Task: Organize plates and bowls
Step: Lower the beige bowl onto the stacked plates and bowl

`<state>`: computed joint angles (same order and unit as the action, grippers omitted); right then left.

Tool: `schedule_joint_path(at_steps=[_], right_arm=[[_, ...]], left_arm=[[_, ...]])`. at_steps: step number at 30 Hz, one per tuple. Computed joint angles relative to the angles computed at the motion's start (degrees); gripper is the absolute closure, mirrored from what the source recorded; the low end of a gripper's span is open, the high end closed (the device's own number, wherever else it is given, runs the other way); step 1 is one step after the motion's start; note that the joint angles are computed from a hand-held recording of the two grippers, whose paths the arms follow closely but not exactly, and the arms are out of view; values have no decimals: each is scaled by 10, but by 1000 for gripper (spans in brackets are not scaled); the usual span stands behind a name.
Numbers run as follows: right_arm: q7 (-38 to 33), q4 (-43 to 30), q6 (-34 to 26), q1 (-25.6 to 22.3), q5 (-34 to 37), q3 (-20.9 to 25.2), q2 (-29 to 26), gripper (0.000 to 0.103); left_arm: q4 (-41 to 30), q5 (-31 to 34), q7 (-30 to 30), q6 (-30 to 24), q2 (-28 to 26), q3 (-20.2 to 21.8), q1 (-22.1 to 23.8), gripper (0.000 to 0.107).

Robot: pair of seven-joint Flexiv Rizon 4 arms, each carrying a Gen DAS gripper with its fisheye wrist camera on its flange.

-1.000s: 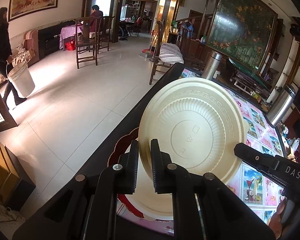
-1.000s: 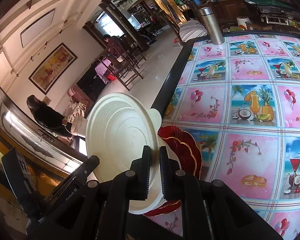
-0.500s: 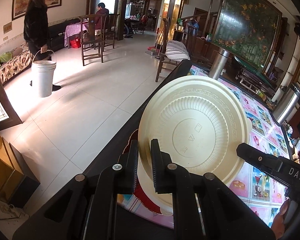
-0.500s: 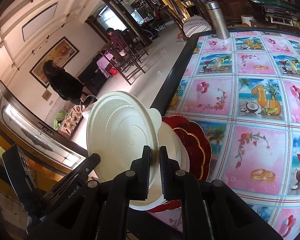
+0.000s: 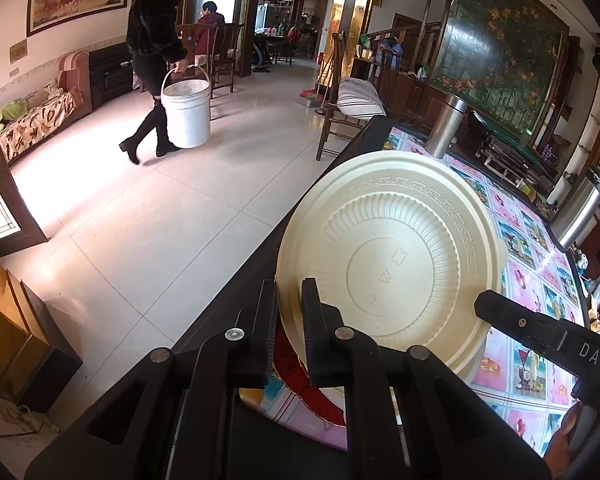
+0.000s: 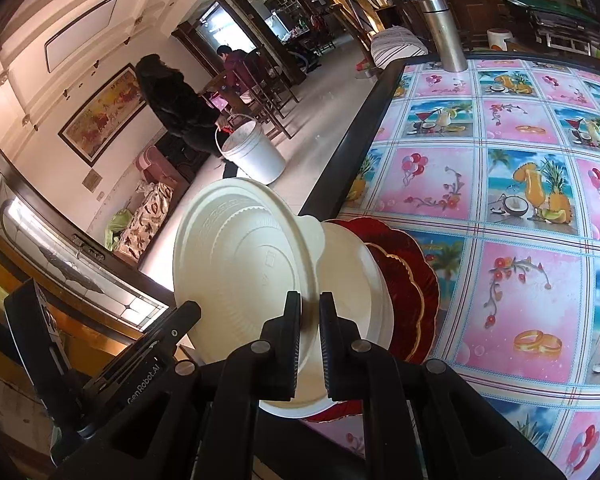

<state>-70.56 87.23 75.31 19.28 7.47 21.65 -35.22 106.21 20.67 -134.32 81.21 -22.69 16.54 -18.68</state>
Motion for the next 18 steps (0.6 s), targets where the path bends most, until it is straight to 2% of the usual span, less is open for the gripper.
schedule_joint_path(at_steps=[18], right_arm=[[-3, -2, -5, -8, 12, 7, -13, 94]], left_arm=[[-10, -11, 18, -19, -9, -12, 5, 97]])
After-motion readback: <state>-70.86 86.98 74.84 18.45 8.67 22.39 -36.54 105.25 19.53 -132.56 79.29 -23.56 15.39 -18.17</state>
